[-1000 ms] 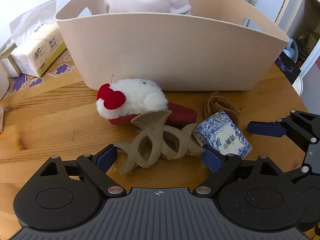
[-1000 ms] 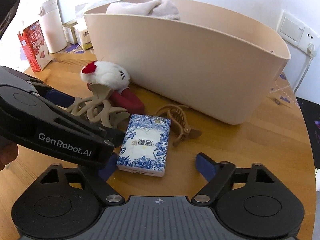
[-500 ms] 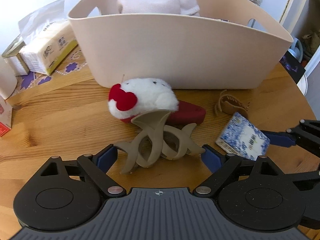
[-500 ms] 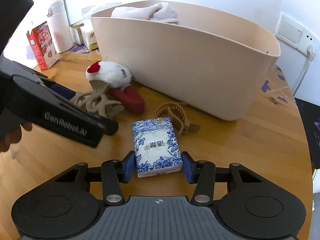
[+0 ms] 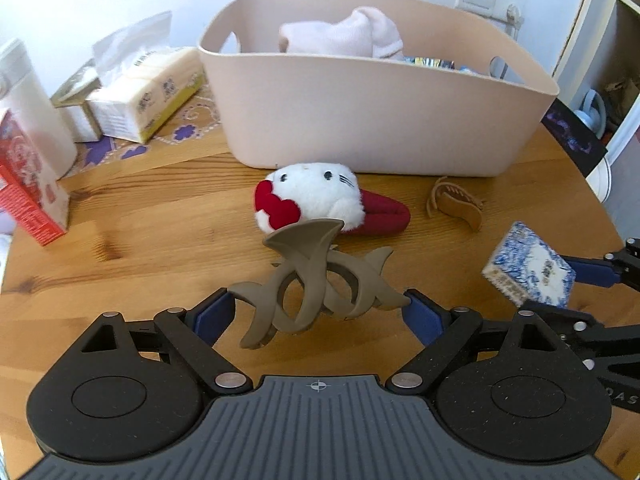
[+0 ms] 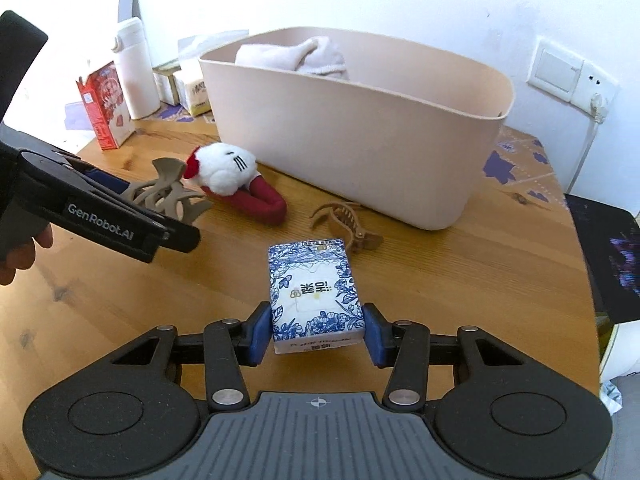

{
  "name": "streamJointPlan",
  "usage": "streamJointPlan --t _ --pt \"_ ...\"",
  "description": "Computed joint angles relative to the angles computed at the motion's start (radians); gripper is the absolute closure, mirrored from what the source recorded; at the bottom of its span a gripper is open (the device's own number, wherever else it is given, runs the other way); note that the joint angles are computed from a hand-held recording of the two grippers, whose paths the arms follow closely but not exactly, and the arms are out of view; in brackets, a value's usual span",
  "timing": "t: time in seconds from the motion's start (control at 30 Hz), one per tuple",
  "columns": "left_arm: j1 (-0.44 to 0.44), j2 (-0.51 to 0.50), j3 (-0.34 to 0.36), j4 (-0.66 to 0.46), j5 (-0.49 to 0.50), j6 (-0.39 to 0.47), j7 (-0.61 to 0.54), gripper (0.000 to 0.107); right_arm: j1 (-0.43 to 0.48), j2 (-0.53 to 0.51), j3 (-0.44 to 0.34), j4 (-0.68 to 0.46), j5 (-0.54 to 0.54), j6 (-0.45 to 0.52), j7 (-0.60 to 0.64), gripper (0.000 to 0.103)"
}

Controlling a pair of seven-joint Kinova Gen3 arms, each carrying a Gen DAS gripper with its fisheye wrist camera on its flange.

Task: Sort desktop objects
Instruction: 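Lift both held items and carry them over the beige basket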

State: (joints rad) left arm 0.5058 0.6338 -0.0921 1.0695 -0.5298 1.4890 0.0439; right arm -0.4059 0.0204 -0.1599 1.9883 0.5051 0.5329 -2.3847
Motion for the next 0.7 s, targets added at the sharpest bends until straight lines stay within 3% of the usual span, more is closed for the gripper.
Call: streamJointPlan --t 0.43,0.7 --pt "0.102 0.041 -0.019 -0.206 -0.051 0.217 0.038 0.016 0.052 -0.191 -0.108 0.049 0.013 0.079 -0.071 0.059" --pt "0.142 0.075 -0.043 -0.355 -0.106 0.360 -0.029 0.016 0.136 -0.280 -0.174 0.052 0.051 0.097 -0.078 0.059"
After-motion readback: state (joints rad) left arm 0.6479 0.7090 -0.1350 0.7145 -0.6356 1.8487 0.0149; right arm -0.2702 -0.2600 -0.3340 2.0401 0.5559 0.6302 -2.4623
